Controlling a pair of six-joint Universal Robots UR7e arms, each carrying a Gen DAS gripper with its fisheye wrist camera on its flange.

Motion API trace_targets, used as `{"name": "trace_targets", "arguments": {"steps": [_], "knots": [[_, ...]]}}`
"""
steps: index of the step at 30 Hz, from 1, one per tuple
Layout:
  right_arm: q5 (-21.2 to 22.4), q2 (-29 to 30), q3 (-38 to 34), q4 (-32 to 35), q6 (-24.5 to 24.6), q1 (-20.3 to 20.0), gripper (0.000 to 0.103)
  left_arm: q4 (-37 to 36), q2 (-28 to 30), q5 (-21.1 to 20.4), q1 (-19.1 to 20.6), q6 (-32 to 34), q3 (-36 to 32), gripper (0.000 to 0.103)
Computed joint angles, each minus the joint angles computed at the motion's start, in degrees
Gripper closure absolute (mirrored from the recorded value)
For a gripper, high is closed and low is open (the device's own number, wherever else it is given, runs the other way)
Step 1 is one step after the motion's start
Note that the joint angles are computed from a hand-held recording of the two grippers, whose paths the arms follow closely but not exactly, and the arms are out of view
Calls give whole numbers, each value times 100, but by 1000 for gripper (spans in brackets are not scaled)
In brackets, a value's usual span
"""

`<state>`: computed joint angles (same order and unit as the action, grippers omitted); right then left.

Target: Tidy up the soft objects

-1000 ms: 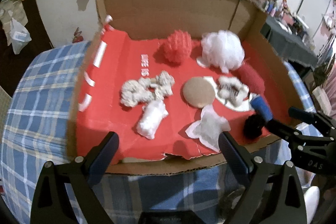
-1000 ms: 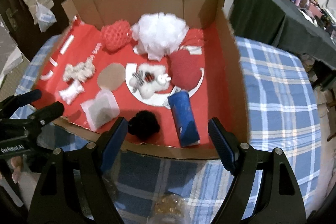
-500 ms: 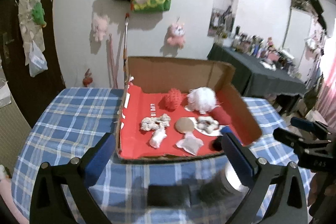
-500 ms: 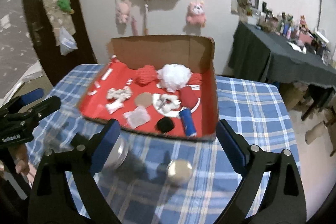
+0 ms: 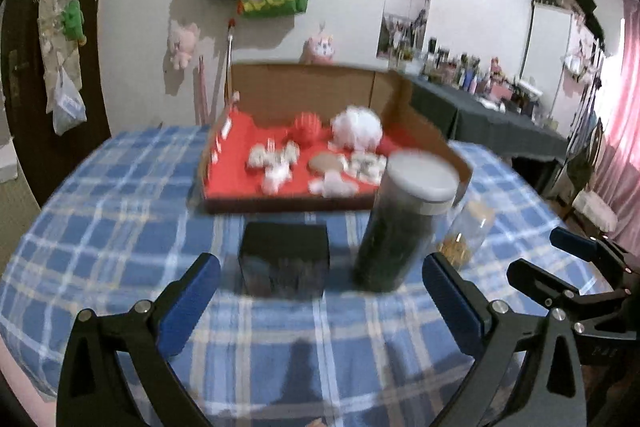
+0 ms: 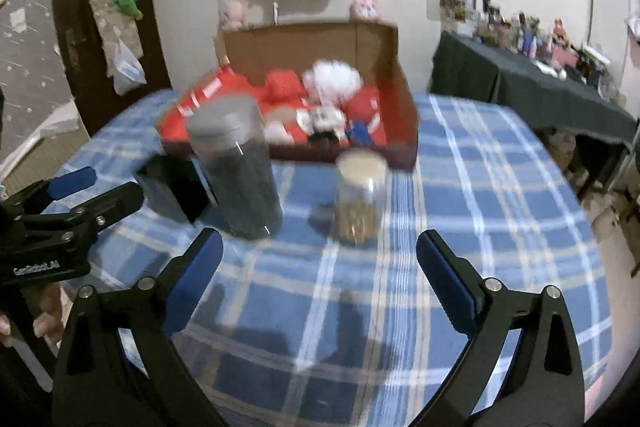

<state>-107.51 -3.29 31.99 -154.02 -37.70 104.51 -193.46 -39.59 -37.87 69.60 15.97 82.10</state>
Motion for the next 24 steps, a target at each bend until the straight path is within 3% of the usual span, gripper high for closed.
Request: {"name": "trace_targets", "arguments": {"steps": [17,24], "knots": [[-815,1417,-2283,1201,200,-213,4,1168,544,302,432,-735,-457,0],[-886,1536,-2531,1302,242,-215,4,1397,597,484,435,-883,-594,0]]}}
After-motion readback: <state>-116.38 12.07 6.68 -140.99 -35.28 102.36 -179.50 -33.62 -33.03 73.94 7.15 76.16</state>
